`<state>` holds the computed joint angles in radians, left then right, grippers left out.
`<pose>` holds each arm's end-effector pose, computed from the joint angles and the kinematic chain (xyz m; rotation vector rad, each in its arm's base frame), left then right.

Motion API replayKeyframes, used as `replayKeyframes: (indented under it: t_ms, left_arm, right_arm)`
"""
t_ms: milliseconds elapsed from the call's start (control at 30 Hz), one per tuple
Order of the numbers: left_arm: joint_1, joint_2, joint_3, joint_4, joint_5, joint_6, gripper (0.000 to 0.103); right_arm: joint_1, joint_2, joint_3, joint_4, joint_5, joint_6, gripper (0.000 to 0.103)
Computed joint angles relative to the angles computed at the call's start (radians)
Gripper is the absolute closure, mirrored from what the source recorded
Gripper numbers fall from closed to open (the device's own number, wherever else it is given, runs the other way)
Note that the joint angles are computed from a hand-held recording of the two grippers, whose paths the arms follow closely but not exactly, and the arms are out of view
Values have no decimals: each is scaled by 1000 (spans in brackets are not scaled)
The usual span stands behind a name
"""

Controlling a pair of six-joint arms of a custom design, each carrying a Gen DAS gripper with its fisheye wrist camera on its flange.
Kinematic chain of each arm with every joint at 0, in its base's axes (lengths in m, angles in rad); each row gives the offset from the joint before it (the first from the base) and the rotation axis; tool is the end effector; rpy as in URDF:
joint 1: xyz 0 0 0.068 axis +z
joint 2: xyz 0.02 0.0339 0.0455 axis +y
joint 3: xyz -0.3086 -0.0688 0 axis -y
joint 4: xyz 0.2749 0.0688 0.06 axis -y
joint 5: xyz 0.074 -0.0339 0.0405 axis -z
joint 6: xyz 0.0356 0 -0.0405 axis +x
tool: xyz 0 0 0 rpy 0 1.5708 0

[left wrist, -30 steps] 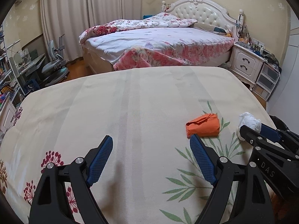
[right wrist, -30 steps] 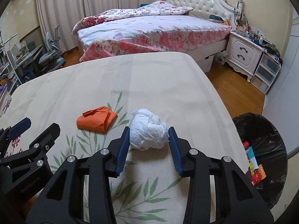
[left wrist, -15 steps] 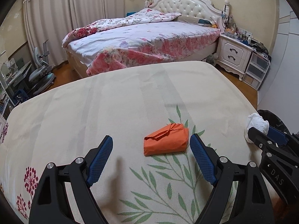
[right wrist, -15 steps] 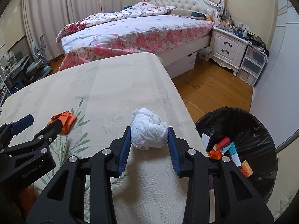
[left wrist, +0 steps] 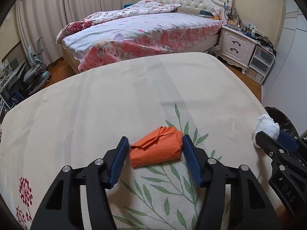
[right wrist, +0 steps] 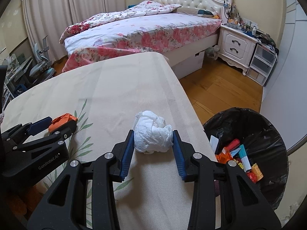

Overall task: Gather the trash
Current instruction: 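Carry the white tissue and orange cloth over the black bin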

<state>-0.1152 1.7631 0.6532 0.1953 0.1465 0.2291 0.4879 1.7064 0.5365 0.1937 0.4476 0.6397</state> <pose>0.3189 -0.0421 0.1103 0.4850 2.4284 -0.1334 0.2578 0.1194 0.1017 0.3502 2.3896 -0.0690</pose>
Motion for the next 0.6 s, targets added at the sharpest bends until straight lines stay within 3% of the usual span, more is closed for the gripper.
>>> replayKeyframes:
  t_ms: [600]
  left_arm:
    - [34,-127,-136,77,59,-20,49]
  right_arm:
    - [98,-69,-54,-46,81,80,68]
